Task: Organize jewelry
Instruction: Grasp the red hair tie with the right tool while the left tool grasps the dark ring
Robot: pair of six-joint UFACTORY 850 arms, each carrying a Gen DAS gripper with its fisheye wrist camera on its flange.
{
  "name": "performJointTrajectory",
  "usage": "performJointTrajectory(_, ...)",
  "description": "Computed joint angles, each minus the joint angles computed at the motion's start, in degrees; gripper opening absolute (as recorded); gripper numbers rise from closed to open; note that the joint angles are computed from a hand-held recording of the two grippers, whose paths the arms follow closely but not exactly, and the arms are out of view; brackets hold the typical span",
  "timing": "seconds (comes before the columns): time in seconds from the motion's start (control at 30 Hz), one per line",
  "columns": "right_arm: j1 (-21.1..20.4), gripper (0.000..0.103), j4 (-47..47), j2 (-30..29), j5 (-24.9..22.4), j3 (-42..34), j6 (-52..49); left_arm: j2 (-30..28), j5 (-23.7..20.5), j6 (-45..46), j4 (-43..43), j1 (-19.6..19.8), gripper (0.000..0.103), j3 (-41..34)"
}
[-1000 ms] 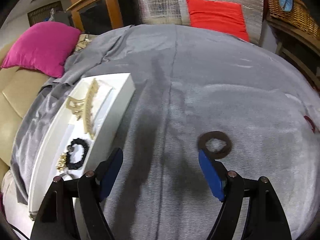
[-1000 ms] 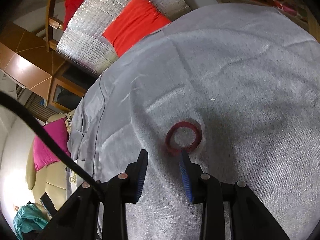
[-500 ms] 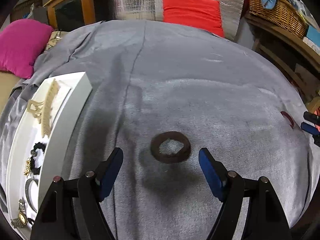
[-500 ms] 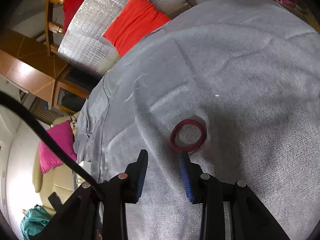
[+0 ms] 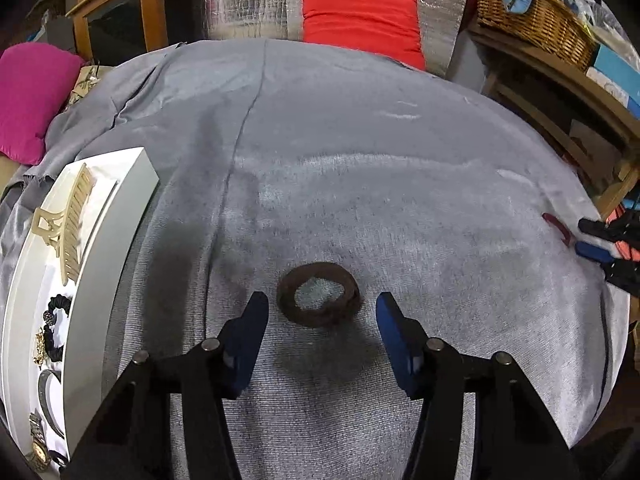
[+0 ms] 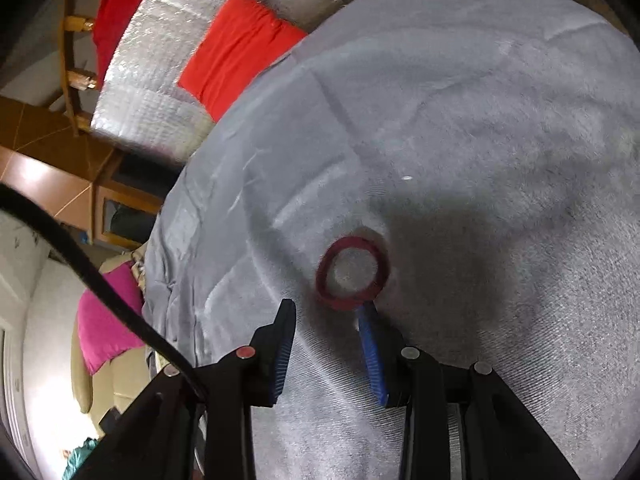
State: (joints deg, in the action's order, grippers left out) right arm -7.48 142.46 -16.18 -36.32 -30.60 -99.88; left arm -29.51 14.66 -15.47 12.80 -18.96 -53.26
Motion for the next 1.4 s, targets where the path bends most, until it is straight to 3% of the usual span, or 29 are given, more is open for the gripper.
performJointTrajectory(0.17,0.0,0.035,2.1,-0.5,2.0,-0.3,0.0,0.0,0.2,-6.6,6.7,1.0,0.057,0.0)
performJointTrajectory(0.57,2.1,0.035,13.1,-2.6,7.4,-3.2,-7.9,-0.9,-0.9,-8.3,8.3,0.8,0.059,-0.9)
performJointTrajectory(0.77,4.4,0.019,25.1,-3.7,12.1,-5.4,-19.8,-1.2,-1.4,-0.2,-0.1,-0.1,0.059,-1.2)
performJointTrajectory(0.9,5.2,0.014,30.2,-3.6,14.0,-6.0,-25.5,-1.3,-1.0,4.7,-4.8,-0.6,0.059,-1.1)
performJointTrajectory(1.03,5.5,0.009,32.3,-3.6,14.7,-6.2,-27.9,-1.4,-0.6,4.6,-4.1,-0.7,0.059,-1.1)
performJointTrajectory(1.4,5.6,0.007,34.2,-2.4,14.3,-5.2,-29.9,-1.2,0.8,0.6,0.3,-0.9,0.039,-0.6)
